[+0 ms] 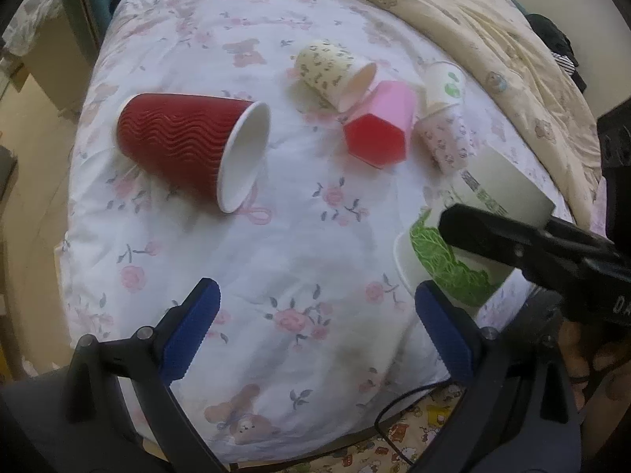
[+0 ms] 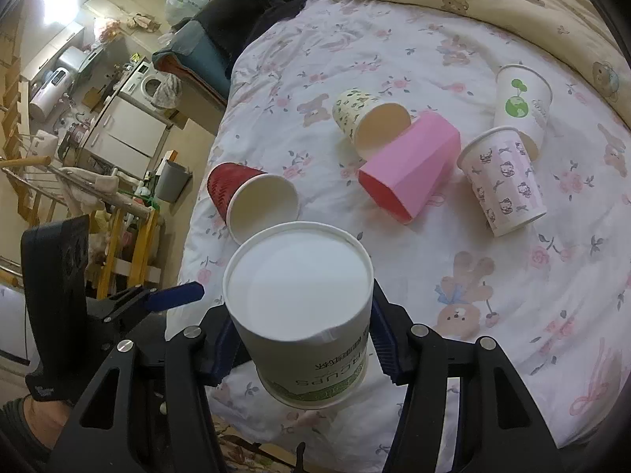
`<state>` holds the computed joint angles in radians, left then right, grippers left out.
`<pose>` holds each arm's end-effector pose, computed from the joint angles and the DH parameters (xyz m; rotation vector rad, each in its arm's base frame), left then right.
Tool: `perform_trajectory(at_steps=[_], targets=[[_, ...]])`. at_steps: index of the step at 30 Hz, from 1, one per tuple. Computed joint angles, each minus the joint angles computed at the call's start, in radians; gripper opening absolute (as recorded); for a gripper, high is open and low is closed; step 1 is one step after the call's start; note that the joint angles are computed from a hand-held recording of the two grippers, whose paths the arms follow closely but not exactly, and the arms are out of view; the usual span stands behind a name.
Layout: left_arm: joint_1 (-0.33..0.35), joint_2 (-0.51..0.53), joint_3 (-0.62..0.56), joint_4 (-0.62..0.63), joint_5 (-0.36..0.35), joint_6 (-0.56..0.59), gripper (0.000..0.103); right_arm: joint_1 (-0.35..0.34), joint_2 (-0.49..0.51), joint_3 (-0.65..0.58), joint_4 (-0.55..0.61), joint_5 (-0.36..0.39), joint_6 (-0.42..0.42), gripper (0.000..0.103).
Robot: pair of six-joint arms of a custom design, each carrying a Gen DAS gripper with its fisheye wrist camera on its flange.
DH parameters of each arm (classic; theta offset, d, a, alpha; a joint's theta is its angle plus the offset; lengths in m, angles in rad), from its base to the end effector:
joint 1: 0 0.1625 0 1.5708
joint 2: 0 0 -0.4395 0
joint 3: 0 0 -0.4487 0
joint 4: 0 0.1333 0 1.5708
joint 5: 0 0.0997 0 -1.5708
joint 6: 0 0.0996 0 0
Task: Flip cup upside down
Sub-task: 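Rotate the held cup with the right gripper so its rim faces down, lower it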
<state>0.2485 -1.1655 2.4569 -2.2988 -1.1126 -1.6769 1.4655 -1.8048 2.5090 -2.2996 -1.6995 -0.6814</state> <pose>-0.2797 -0.2540 0.0063 -0.2750 2.4918 -0.5303 0.0839 -0.3529 0.2032 0.8537 -2.8896 -0.0402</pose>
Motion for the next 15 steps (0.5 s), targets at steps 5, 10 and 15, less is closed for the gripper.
perform_trajectory(at_steps=[5,10,15], targets=[[-0.009,-0.005,-0.019,0.097,0.011,-0.035,0.098,0.000,0.007,0.006,-0.046,-0.002,0.009,0.060],[-0.026,-0.061,-0.011,0.254,0.012,-0.177,0.098,0.048,0.102,0.011,-0.210,-0.071,-0.021,0.060],[-0.018,-0.095,0.006,0.310,-0.013,-0.253,0.098,0.072,0.273,0.021,-0.434,-0.111,-0.080,0.060]])
